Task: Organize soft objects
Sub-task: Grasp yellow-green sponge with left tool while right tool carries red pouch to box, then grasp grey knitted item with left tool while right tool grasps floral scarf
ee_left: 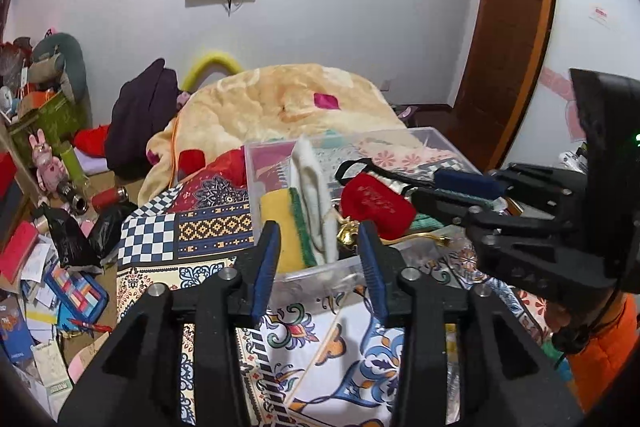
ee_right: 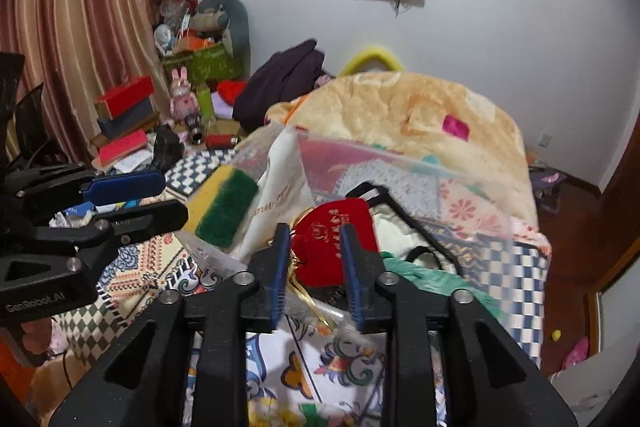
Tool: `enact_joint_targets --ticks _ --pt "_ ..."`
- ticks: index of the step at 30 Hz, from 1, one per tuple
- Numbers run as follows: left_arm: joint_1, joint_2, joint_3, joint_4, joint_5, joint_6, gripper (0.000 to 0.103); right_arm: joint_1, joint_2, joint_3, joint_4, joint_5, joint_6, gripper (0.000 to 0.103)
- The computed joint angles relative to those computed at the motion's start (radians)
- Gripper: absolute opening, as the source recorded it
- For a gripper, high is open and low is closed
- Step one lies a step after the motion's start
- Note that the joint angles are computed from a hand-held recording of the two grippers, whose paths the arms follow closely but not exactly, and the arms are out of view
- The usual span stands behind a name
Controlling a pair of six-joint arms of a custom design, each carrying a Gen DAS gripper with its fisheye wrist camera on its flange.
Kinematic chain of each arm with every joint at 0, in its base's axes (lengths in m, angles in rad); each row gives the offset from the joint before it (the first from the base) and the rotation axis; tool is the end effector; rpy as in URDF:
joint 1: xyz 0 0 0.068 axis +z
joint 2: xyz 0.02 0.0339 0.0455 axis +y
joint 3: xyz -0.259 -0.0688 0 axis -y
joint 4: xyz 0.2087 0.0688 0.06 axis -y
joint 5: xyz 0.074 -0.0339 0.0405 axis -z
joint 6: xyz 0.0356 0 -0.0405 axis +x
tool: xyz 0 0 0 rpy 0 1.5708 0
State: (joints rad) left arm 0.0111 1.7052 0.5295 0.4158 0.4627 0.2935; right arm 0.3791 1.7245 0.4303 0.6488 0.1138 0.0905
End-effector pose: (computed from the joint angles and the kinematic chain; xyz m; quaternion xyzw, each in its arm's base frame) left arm 0.2673 -0.0129 0.1277 0.2154 0.8728 -0.1500 0.4114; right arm 0.2446 0.0931 0.1193 -0.1034 0.8878 0.0542 0.4453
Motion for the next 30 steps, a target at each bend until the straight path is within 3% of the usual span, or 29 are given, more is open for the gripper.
enact_joint_targets --ticks 6,11,23,29,30 --pt "0.017 -0.097 -0.093 0.002 0.06 0.01 0.057 -0.013 -0.151 -0.151 0.061 0.023 0.002 0.048" --pt "-0.013 -0.095 -0.158 0.017 0.059 0.021 0.06 -0.02 -0.15 -0.264 0.146 0.032 0.038 0.059" --pt "-0.07 0.181 -0.275 0.198 0.039 0.035 0.064 -0.006 0.292 -0.408 0.525 -0.065 0.138 0.06" --pt "-0.04 0.302 -0.308 0.294 0.058 0.036 0.063 0.061 0.355 -0.363 0.507 -0.041 0.158 0.06" --pt "-0.026 0.309 -0.313 0.307 0.064 0.038 0.059 0.072 0.404 -0.371 0.559 -0.033 0.166 0.06"
